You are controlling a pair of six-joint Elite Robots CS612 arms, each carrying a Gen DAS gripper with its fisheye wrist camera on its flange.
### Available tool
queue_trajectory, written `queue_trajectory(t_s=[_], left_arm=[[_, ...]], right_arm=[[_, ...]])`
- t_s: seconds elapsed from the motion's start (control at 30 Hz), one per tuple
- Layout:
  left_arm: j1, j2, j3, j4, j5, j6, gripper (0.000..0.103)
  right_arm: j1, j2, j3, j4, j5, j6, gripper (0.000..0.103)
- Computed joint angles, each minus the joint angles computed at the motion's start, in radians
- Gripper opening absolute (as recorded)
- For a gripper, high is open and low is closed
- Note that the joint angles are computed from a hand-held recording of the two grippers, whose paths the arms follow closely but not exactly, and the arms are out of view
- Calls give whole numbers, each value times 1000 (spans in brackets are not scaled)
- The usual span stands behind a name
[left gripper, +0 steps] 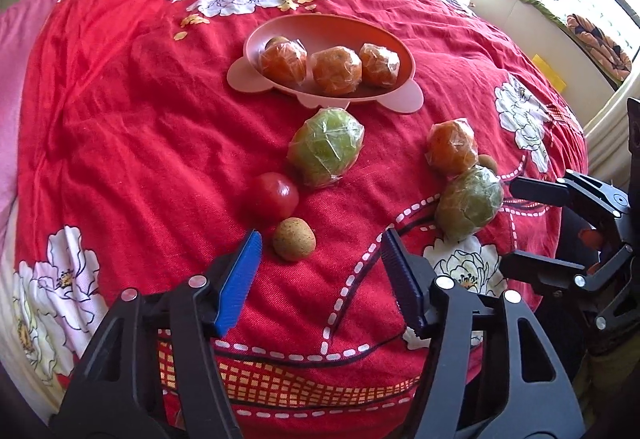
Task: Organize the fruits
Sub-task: 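Grasp a small brown fruit with the left gripper while the right gripper grasps a green wrapped fruit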
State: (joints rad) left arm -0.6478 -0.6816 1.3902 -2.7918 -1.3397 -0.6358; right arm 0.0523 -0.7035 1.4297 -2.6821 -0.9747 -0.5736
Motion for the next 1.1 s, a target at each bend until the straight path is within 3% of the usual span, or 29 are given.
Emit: queue_trajectory(t_s=[0.1,0.2,0.5,0.67,0.8,0.97,1.1], left_arm=[[1,3,-4,5,-4,0,51],[5,7,-8,8,-10,-5,50],[9,14,-13,13,-4,-11,43],[7,18,-22,32,5,-1,42],[6,21,-29,46,30,6,31],[1,28,-40,69,59,29,29],[-4,30,-41,70,93,40,20]], right_arm=[[3,8,-6,-5,-5,3,80],[7,14,-14,1,-10,0,70],[25,34,-30,-38,-41,-14,65],[34,55,-47,-66,-70,-13,52],[34,60,-51,-74,-61,-14,52],[28,57,-48,-71,-34,-3,52],[24,56,-46,-71,-18,5,52]])
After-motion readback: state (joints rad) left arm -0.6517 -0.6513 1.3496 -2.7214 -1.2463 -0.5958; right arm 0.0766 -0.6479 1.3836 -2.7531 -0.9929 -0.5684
